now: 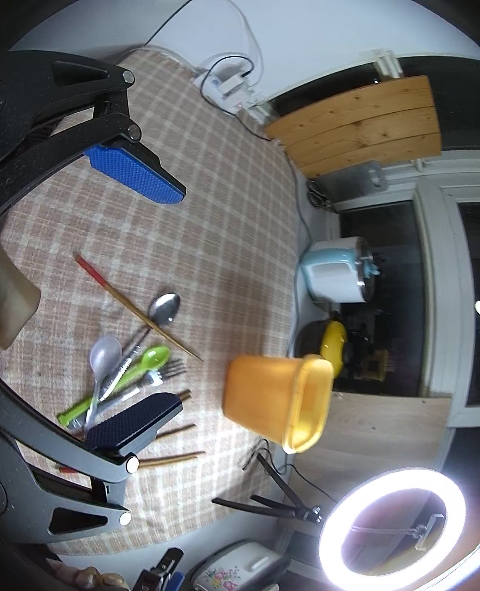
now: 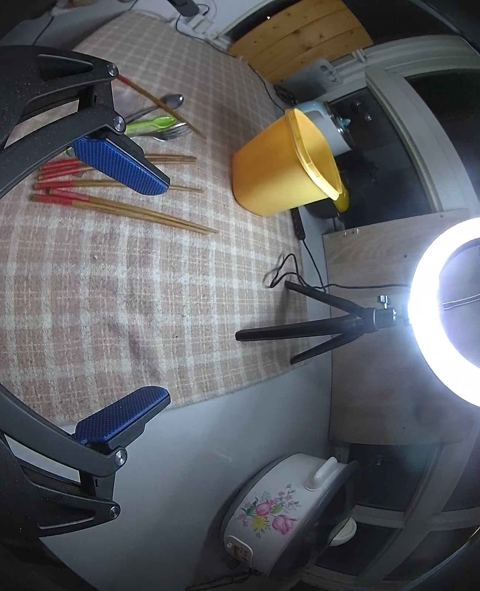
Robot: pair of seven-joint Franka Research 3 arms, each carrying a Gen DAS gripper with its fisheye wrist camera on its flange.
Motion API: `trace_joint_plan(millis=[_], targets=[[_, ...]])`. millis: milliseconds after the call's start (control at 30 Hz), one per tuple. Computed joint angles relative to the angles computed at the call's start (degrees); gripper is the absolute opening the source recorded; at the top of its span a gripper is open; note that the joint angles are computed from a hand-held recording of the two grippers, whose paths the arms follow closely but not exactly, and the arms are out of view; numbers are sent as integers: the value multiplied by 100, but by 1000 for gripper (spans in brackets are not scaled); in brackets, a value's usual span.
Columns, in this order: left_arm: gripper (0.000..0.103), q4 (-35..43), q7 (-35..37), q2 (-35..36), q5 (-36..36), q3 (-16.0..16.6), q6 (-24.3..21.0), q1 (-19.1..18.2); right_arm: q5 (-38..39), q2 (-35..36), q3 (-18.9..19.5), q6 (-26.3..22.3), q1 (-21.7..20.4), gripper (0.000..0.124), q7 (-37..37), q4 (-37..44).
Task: Organize utensils
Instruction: 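Close the left gripper on the white plastic spoon while the right gripper grasps a wooden chopstick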
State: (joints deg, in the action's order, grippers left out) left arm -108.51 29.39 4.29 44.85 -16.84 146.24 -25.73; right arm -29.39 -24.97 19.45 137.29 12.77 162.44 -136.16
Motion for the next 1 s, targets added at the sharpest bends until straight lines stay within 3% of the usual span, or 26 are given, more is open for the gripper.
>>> trace_joint_plan(millis=[233,333,433,567,700,833,900,1000], targets=[[100,-133,484,48,-994,15,-26,137,8,48,-71,227,-16,102,-208,-84],[93,-247,866,28,-1633,-8,27,215,-72,1,-79,576,-75,102,-149,-219],[81,-247,1420,101,-2400,-62,91,279,-36,-66,-150,1303,-140,102,-167,-466],[67,-260,2345,237,-3686,-173,160,386,576,171,-294,1431,-38,102,-665,-371],[61,-149,3135,438,-4556,-276,123,463,1305,483,-512,1446,190,101,-1297,-201],[56,-82,3794,575,-5340,-366,76,563,2218,801,-785,1536,467,83,-1908,-94],[53,-4,4157,688,-5722,-424,12,623,2757,939,-929,1609,598,62,-2191,-77],[48,163,4581,904,-6122,-483,-107,698,3783,1176,-1182,1866,854,46,-2763,-72]])
